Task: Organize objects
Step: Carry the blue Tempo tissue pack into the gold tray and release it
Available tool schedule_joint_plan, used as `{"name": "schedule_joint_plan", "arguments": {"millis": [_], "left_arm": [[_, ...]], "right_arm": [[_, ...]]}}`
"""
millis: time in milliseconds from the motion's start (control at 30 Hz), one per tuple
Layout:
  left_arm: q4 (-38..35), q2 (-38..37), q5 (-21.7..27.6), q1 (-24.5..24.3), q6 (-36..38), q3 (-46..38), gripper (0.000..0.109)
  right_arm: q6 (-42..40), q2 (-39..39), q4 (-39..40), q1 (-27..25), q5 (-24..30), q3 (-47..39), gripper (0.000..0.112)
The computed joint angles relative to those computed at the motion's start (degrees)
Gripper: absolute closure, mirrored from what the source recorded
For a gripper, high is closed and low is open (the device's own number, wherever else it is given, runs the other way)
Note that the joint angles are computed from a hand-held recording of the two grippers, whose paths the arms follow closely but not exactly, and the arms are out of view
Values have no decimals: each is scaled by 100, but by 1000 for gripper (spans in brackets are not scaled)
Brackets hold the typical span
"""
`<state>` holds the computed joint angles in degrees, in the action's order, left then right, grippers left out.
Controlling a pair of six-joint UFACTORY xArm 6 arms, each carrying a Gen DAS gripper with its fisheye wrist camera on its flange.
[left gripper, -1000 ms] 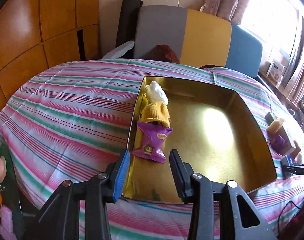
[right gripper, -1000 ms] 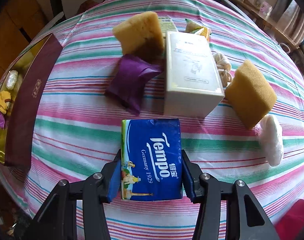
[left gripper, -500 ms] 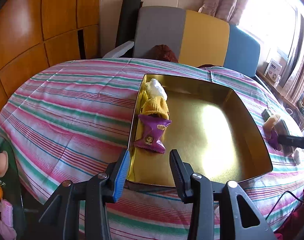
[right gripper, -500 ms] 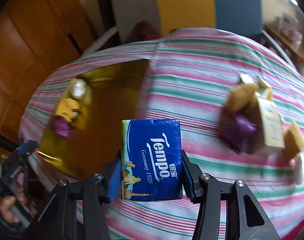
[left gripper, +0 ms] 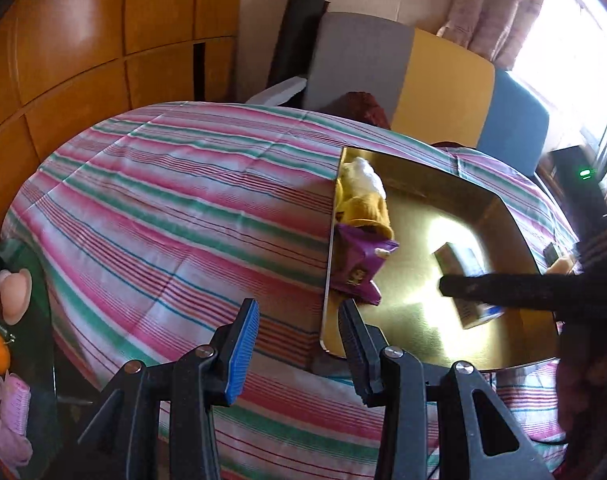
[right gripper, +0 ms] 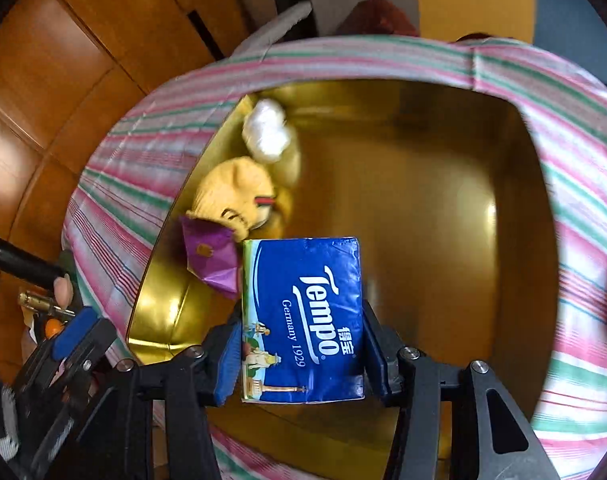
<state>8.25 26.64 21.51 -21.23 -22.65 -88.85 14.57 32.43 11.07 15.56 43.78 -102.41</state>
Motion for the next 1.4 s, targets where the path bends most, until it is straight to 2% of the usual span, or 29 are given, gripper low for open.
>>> {"name": "schedule_joint_plan", "arguments": {"millis": [100,167,267,300,467,533,600,667,867,1133,1200,1400], "left_arm": [[-33,-1,-7,31,-12,17,67],[-38,13,-9,45,-24,15,67],[-108,51,28,62,30,-22,67],[-114,53,28,66,30,-24,67],[-105,31,7,38,67,-24,67],[-35,1,-23,4,49,2,67],[-10,-15,-31,-34,84,-2,67],[46,-41,-43,-65,60,3,67],[65,-88,-52,-224,214,-8,67],[-122,-83,-23,-517,684,-139,66],[-201,-58,4,-588,812,-197,62],[-217,93,242,-771,954,-481,61]], "right_arm": [[43,369,283,85,266,-419,57],[-287,413,867,89,215,-385,56],[-959,420,1928,56,189,-269,46],[-1069,390,2137,50,134,-188,46],[-1355,190,2454,52,-120,172,46],[-1197,-69,2089,89,-424,474,44],[-1052,-369,1617,133,-773,821,31],[-875,-670,1158,149,-1096,1167,26],[-520,-1495,156,-33,-1685,2143,21],[29,-2425,-707,-703,-1939,3318,20],[303,-2544,-1048,-919,-1928,3481,20],[1041,-2719,-2183,-1599,-1939,3733,20]]}}
